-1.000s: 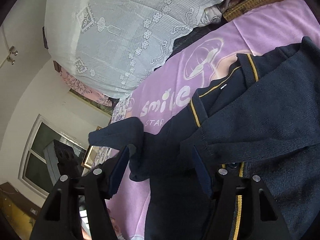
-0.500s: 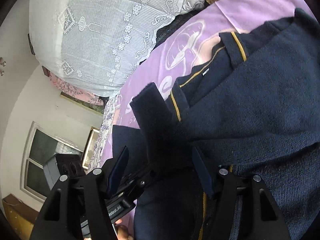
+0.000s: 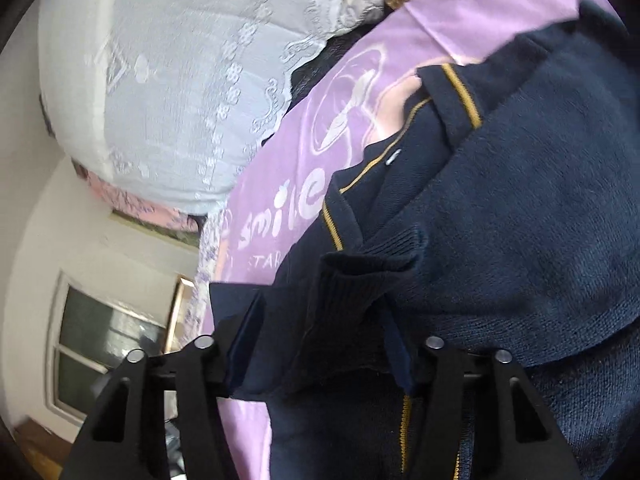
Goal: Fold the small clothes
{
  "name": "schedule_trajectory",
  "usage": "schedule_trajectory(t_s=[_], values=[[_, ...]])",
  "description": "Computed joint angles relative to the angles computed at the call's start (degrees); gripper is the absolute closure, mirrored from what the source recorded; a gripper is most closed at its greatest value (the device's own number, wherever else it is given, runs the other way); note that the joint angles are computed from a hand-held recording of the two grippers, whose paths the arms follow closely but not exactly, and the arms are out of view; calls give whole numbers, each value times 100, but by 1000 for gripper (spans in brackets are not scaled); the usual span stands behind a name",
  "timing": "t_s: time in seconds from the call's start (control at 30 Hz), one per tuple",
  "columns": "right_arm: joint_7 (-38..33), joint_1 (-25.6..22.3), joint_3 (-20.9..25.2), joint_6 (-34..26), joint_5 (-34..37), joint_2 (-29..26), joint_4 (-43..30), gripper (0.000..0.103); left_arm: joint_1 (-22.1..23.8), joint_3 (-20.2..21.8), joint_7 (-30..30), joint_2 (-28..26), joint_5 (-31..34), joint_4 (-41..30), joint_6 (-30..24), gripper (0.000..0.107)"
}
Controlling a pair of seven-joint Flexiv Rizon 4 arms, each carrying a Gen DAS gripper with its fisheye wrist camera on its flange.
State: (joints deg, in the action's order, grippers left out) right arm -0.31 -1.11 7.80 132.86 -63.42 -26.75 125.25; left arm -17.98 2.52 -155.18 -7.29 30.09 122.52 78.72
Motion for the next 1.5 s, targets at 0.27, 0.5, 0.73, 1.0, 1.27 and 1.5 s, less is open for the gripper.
schedule_trajectory(t_s=[0.27, 0.5, 0.73, 1.0, 1.27, 1.5], values=[[-2184, 668, -149, -447, 2178, 813, 517, 90, -99, -25, 458, -211, -313, -68, 218, 11], [-1567, -662, -220, -302, 701, 963, 308, 90, -340, 8, 605, -369, -494, -519, 102, 8], [-665, -719, -887, -539, -203, 537, 353, 81, -691, -47, 1060, -1013, -491, -1505, -1853, 8], [-3661, 1440, -1749, -1660, 4428, 1576, 1084, 77, -779, -43, 642, -768, -36, -1511, -2250, 8], [-4767, 705, -296, -2057, 3283, 1589, 817, 81, -800, -334, 799, -868, 354, -2095, -2386, 8], [-3599, -1395, 1217, -2458, 1872, 1084, 667, 89, -605, -248, 1115, -1079, -401, -1572, -1516, 8]])
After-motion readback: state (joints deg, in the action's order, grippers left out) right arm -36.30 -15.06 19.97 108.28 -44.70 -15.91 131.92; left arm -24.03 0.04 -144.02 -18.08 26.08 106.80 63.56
